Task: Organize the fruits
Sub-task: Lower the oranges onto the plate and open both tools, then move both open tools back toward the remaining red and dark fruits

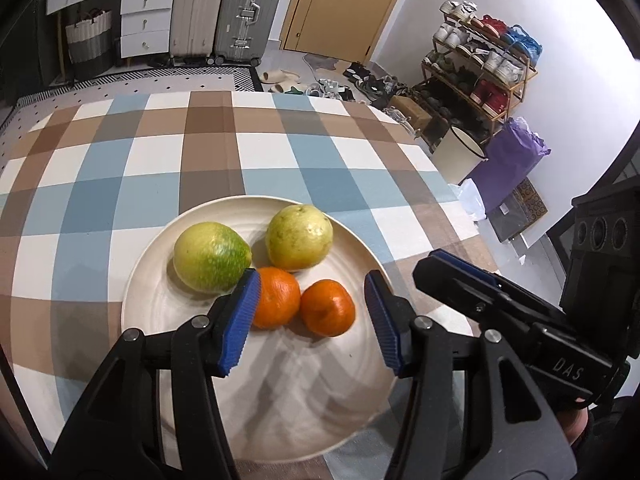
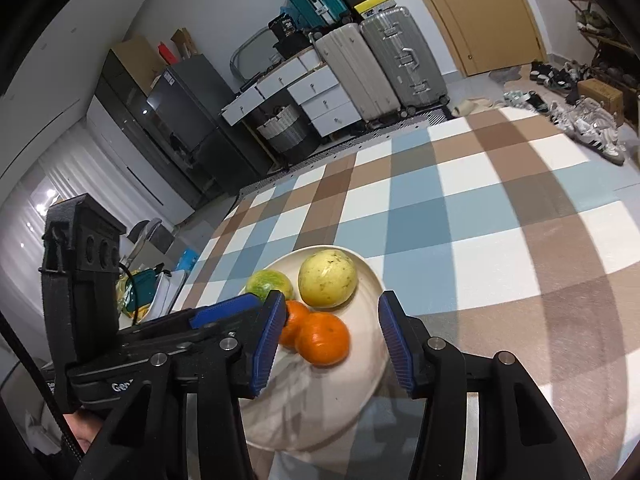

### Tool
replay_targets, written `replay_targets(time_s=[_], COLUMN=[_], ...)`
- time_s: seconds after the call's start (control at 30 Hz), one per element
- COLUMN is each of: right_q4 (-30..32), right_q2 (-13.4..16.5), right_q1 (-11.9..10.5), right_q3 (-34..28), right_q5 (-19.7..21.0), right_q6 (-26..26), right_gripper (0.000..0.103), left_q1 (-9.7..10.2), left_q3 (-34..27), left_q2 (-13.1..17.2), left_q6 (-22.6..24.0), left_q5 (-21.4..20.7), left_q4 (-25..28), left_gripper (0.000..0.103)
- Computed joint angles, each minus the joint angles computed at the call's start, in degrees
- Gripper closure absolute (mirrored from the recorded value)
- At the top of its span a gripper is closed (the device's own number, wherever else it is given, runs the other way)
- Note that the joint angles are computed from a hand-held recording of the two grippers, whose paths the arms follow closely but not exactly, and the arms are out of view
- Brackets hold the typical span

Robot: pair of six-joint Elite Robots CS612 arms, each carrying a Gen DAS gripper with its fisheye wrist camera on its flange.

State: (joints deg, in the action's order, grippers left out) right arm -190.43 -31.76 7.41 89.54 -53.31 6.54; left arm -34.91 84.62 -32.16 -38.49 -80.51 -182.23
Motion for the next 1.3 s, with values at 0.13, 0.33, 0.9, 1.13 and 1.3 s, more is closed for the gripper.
replay_targets(time_s=[0.13, 0.33, 0.9, 1.13, 1.3], right_q4=[-1.8, -3.7, -16.0, -21.0, -25.8], right_q2=[-1.0, -2.6, -6.6, -7.8, -8.7], right_q1=[-0.4, -0.8, -1.2, -1.2, -0.9], right_q3=[2.0, 4.7, 12.6, 16.5, 19.4], right_q5=[-0.1, 0.1, -0.3, -0.4, 0.3], right_q6=[0.5, 0.0, -0.8, -1.9, -3.4], right_gripper=[0.053, 0.053, 0.018, 0.014, 0.009], left_q1=[-0.77, -2.06, -7.06, -9.31, -11.01], left_q3=[1.7, 4.7, 14.9, 19.0, 21.7], left_q2=[-1.2, -3.0, -8.7, -10.7, -11.9], left_q6=[-0.1, 0.2, -2.3, -3.7, -4.0], left_q5=[1.1, 3.1, 13.9, 19.8, 22.8], left_q4=[-0.6, -2.3, -9.4, -11.8, -13.9], left_gripper=[0.053, 0.053, 0.019, 0.003, 0.001])
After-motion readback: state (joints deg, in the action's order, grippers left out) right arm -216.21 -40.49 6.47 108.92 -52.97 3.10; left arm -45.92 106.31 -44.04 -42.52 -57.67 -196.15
